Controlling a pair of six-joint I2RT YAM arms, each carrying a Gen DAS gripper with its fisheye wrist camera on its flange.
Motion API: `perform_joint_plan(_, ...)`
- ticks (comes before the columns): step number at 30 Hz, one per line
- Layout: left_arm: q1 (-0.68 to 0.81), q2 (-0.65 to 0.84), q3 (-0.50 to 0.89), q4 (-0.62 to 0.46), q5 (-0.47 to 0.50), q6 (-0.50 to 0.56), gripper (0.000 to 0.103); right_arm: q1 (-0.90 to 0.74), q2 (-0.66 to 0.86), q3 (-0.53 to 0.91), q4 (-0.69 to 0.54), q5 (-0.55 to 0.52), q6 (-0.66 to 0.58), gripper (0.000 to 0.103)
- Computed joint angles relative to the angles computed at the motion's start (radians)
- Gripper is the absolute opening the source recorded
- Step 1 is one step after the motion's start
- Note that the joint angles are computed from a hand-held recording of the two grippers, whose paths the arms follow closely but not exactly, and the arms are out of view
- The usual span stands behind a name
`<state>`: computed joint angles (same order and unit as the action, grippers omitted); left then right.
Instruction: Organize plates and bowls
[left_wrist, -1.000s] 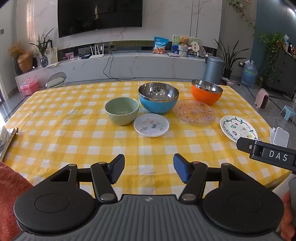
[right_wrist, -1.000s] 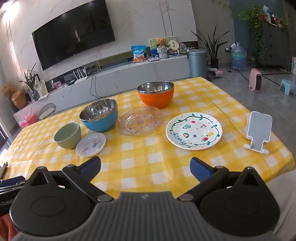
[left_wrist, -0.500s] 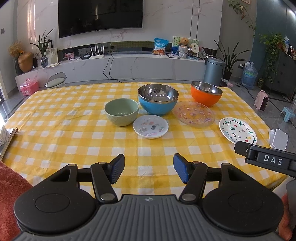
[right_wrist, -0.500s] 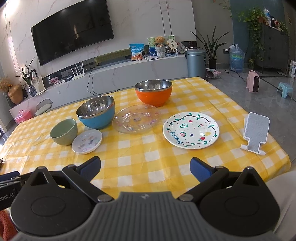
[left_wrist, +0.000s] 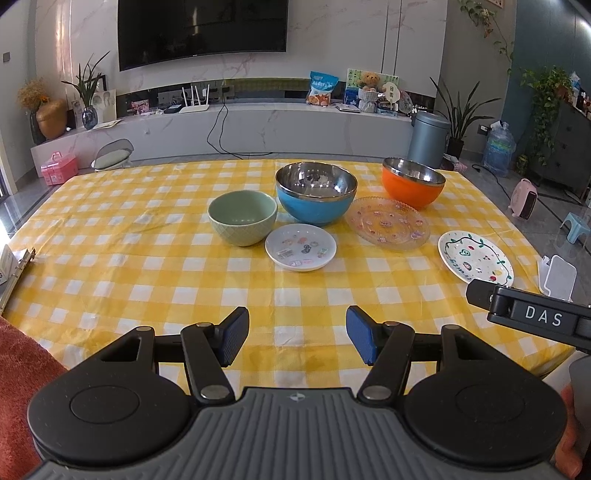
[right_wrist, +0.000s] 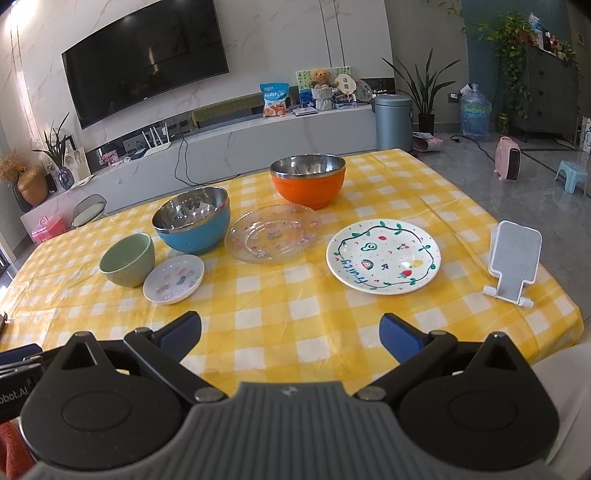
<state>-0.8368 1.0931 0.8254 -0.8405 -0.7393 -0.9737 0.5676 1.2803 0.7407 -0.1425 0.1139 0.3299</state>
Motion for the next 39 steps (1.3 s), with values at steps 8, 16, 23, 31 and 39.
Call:
perform_joint_plan(8, -0.003, 0.001, 0.002, -0.003, 0.002, -0.008, 0.072, -0.003, -0.001, 0.001, -0.002, -0.003, 0.0, 0.101)
perform_joint_plan(16, -0.003, -0.002, 0.001, -0.005, 0.002, -0.009, 0.072, -0.003, 0.001, 0.002, -0.004, -0.002, 0.001, 0.101)
perform_joint_plan(23, -0.004, -0.004, 0.002, -0.007, 0.004, -0.011, 0.072, -0.007, -0.001, 0.001, -0.006, -0.005, 0.0, 0.101)
perform_joint_plan(31, -0.005, -0.005, 0.0, -0.007, 0.004, -0.011, 0.072, -0.006, 0.0, 0.002, -0.007, -0.004, 0.001, 0.101)
perform_joint_plan(39, -0.007, -0.005, -0.005, -0.006, 0.006, -0.018, 0.072, -0.007, 0.0, 0.002, -0.007, -0.006, -0.001, 0.101)
